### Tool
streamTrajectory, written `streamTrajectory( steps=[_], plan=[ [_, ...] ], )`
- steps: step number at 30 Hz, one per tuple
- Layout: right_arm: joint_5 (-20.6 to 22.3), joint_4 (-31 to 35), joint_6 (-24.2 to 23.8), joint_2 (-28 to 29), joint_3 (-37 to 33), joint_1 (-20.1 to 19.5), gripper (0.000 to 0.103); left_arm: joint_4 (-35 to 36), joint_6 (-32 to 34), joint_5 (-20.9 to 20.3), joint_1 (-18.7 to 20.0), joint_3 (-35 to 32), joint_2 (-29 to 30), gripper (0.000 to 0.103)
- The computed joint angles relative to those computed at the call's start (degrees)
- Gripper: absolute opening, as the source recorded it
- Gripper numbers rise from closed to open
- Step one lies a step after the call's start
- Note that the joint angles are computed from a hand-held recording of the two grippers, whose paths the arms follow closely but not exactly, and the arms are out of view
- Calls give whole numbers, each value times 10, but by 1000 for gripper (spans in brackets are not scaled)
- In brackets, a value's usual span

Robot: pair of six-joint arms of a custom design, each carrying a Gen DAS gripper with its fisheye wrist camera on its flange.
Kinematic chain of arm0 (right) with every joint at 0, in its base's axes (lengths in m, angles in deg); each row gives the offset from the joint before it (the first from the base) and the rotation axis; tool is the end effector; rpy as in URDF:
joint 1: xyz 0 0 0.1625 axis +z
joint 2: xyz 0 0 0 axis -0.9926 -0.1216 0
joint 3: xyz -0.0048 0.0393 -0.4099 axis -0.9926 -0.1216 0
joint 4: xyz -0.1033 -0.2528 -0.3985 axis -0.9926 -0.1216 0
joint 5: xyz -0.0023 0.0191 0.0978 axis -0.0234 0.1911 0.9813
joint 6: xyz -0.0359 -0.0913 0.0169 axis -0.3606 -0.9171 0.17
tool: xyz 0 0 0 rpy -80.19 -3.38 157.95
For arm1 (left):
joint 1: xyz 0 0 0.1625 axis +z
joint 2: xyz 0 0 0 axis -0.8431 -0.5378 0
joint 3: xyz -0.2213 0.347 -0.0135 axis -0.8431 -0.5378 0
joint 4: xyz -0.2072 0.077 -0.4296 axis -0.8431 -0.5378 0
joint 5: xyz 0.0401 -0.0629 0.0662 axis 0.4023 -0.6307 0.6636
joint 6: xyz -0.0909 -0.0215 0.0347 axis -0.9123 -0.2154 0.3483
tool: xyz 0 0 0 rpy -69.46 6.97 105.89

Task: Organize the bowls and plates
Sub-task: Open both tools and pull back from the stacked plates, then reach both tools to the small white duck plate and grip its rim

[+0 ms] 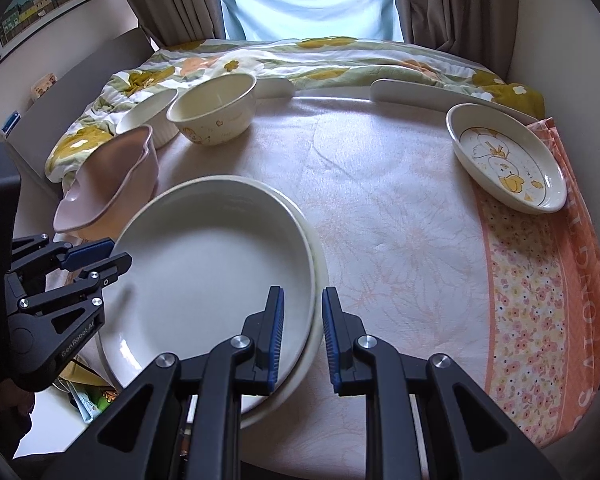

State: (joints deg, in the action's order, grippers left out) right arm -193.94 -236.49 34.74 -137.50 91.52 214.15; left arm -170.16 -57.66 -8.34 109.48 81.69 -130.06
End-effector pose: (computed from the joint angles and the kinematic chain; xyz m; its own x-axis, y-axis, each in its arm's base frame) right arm 0.3594 -0.3102 -0.0286 -0.8016 -0.0982 0.5898 -0.3402 0.8860 -0.3149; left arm -0.0040 -0.3524 0.2687 -0.4926 0.3221 -0.8084 0.5716 0.8203 -0.0214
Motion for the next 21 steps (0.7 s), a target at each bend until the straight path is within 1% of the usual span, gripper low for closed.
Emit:
streamTrajectory(
  steps=[3, 4, 5, 6, 7, 8, 9, 10, 11, 12, 13, 15, 16, 17, 18, 19, 20, 21],
  plan=[
    [-10, 16, 21, -23, 3, 10, 18, -2, -2, -25, -26, -13, -23, 17],
    [-16, 26, 32, -34, 4, 14, 18, -3, -3, -32, -33, -19, -25, 19],
    [-21, 38, 45, -46, 4, 17, 18, -8, -2, -40, -42, -27, -26, 29],
    [-26, 50, 62, -62, 6, 21, 18, -19, 1, -46, -53, -33, -24, 43],
    [-29, 56, 73, -75, 9, 23, 18, -34, 5, -48, -64, -38, -21, 75],
    [-30, 59, 83, -90, 14, 25, 19, -54, 12, -47, -75, -38, -21, 102],
    [-30, 61, 92, -106, 19, 26, 28, -95, 34, -49, -90, -34, -28, 103],
    [-38, 66, 103, -122, 24, 30, 39, -124, 52, -59, -98, -35, -26, 103],
    [-50, 72, 113, -133, 28, 34, 72, -140, 62, -73, -101, -41, -17, 103],
    [-67, 84, 124, -149, 32, 39, 101, -155, 71, -94, -101, -52, 4, 103],
    [-81, 92, 131, -162, 36, 44, 103, -169, 79, -105, -97, -62, 22, 103],
    [-110, 113, 140, -186, 43, 50, 103, -198, 97, -145, -88, -85, 68, 103],
    [-110, 144, 144, -206, 44, 48, 103, -212, 104, -170, -82, -99, 94, 103],
    [-99, 184, 147, -231, 44, 42, 103, -230, 113, -200, -72, -117, 125, 103],
    [-99, 207, 146, -247, 43, 37, 103, -244, 121, -221, -65, -132, 152, 103],
    [-116, 226, 148, -263, 42, 37, 103, -254, 128, -249, -54, -151, 184, 103],
    [-133, 230, 148, -274, 44, 38, 103, -253, 129, -282, -41, -179, 225, 103],
    [-157, 223, 150, -286, 49, 37, 103, -248, 122, -301, -36, -199, 258, 103]
  ],
)
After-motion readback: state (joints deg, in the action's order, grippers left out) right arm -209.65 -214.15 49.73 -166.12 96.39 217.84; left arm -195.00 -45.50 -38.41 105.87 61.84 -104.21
